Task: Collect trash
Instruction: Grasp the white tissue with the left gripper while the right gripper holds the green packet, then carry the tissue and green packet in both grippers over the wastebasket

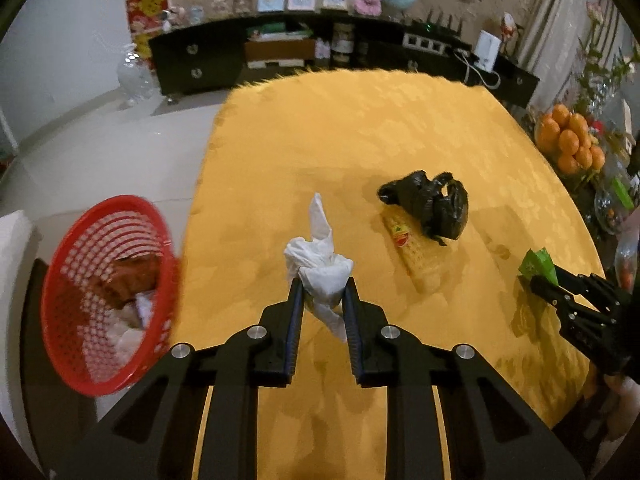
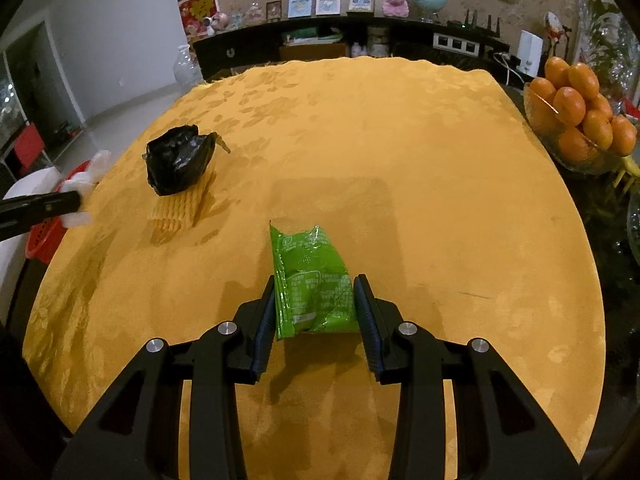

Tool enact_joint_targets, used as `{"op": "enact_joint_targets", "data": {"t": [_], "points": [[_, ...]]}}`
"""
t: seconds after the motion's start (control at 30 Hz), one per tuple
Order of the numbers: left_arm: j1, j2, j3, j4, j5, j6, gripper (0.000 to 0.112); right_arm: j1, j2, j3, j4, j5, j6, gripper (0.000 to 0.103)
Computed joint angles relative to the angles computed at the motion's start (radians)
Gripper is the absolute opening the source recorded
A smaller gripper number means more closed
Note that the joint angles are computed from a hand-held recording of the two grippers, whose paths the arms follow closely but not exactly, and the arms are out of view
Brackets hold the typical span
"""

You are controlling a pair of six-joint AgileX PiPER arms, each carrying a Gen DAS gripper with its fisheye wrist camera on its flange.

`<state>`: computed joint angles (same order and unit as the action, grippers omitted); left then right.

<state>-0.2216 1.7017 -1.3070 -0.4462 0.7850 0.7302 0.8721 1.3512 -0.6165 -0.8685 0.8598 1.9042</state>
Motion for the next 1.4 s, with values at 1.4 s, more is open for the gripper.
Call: {"op": "enact_joint_targets", "data": {"t": [1.4], "points": [[0.479,0.006,-0.206,-0.162,0.144,0.133,0.019,0.005,0.412,-0.878,0.139,0.107,-0.594,0.037]]}}
